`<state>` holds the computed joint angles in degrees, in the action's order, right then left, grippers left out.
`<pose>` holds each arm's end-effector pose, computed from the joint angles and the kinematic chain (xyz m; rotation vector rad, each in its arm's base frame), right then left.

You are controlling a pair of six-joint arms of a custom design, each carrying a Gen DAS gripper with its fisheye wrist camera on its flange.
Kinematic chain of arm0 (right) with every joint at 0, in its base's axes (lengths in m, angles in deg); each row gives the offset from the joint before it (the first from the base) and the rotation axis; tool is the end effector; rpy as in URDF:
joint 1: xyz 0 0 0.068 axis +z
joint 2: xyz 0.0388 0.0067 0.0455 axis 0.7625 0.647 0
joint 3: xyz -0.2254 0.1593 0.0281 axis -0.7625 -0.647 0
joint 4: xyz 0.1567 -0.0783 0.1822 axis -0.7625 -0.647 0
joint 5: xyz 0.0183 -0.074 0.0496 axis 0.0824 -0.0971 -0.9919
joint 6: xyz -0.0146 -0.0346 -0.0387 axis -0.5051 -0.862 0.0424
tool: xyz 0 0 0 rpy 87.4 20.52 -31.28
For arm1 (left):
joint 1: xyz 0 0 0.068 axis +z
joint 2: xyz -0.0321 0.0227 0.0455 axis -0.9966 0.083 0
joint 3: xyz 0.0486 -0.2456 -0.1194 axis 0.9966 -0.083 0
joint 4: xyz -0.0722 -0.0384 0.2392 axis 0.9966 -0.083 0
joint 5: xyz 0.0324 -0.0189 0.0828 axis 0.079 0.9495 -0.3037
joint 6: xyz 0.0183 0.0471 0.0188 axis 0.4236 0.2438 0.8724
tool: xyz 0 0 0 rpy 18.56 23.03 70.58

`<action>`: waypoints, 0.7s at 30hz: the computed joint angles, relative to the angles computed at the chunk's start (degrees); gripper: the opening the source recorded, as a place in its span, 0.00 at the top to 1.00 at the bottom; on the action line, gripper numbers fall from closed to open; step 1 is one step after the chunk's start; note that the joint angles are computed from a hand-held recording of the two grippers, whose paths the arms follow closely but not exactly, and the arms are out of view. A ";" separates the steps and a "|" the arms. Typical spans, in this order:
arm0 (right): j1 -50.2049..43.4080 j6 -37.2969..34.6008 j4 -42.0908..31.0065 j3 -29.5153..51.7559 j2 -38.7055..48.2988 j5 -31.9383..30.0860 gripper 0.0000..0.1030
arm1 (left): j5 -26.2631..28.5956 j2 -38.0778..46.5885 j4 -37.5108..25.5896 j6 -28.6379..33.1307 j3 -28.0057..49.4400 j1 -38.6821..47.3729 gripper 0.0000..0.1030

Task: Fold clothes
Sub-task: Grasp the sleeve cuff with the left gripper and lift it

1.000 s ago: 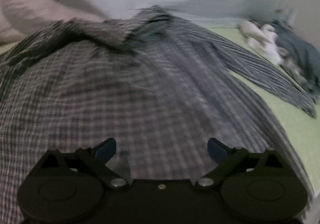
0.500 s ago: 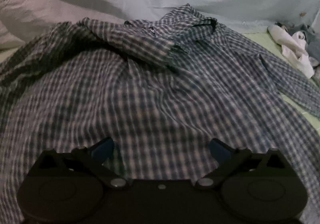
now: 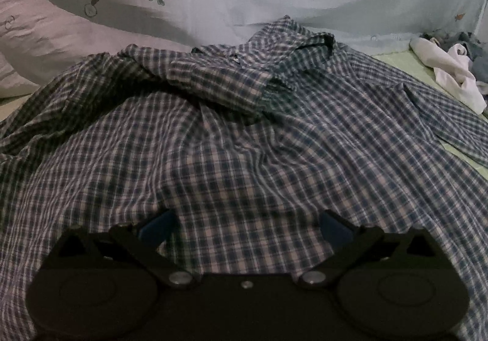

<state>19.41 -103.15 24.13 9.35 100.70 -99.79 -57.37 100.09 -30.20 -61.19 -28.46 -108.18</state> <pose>0.2922 -0.1504 0.1147 -0.3875 2.3999 0.1378 0.1603 -0.0465 0.1535 -1.1906 2.3332 0.4535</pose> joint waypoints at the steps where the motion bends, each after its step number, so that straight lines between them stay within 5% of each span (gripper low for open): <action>1: -0.25 -0.02 0.84 -0.47 0.03 -0.49 0.00 | 0.10 -2.34 -2.17 -1.66 0.12 -1.76 0.93; 9: -3.62 -0.71 12.52 -5.89 1.90 -7.93 0.00 | 0.94 -21.20 -14.14 -24.35 4.71 -30.53 0.94; 14: -3.91 -0.24 14.79 -6.91 2.13 -8.95 0.00 | -2.90 -21.64 -3.11 -30.77 4.25 -41.55 0.94; 21: -3.78 -0.13 14.98 -7.01 2.12 -8.88 0.00 | -10.42 -28.31 10.90 -23.77 1.67 -44.32 0.94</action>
<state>15.63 -103.28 39.11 2.34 102.82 -108.67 -67.79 71.77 -19.30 -84.96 -26.79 -152.50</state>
